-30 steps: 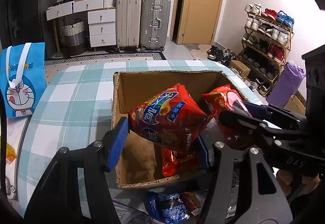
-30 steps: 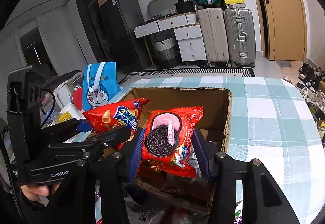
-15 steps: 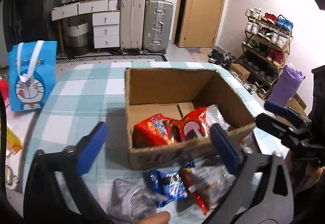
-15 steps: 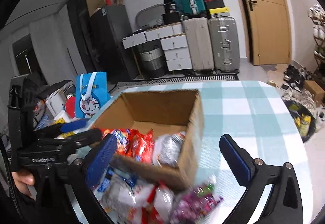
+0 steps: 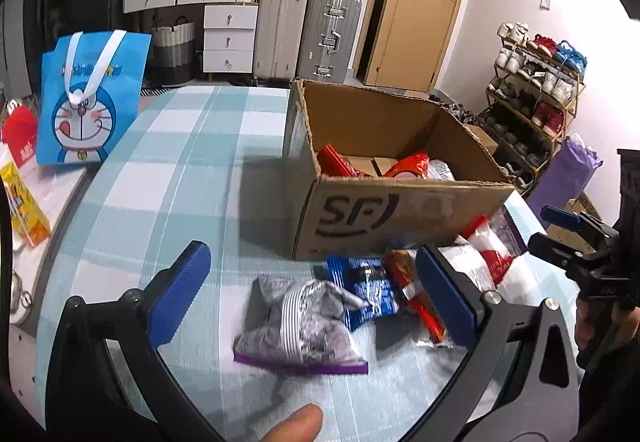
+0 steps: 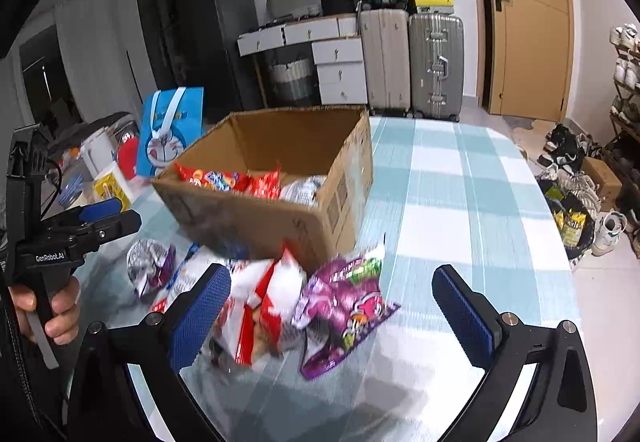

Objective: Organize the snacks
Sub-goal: 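Move the right gripper to the purple candy bag and grasp it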

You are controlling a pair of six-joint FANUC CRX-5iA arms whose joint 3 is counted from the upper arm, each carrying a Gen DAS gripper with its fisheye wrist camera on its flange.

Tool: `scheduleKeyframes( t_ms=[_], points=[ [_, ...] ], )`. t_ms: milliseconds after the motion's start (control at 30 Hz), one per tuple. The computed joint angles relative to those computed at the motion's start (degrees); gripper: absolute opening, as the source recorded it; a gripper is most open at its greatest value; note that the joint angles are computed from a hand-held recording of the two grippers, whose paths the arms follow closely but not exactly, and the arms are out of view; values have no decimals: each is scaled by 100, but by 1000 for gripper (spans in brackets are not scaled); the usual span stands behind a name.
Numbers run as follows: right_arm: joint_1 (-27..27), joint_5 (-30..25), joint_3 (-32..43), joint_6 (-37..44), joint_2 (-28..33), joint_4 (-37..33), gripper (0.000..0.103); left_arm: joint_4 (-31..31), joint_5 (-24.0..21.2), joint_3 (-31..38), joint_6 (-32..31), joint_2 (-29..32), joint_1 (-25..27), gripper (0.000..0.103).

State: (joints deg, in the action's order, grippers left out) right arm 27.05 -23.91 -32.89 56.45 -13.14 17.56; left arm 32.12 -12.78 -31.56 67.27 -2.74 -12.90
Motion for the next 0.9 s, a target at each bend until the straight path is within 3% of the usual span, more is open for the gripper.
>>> scheduleKeyframes(
  t_ms=[33,133,233,400,567,800,900],
  points=[
    [28,-137,45,29,18,3,102,51,-5,-31,-17,-10,-2,102],
    [78,-156,-60,-111,-49,384,102,-684,-237,160,614,-13,54,102],
    [42,-308,36,145,-38,188,102,-786,-298,193,691,-7,13,102],
    [-129,-461,82,377,9,5,102,-1626,-634,582,1374,127,-58,102],
    [-373,-765,351,1049,151,-685,102,-1505,-698,621,1161,224,-115,102],
    [-358,-858,433,1286,277,-866,102,-1731,-912,793,1205,368,-180,102],
    [-314,-909,426,1210,374,-778,102,-1515,-890,738,1003,384,-168,102]
  ],
)
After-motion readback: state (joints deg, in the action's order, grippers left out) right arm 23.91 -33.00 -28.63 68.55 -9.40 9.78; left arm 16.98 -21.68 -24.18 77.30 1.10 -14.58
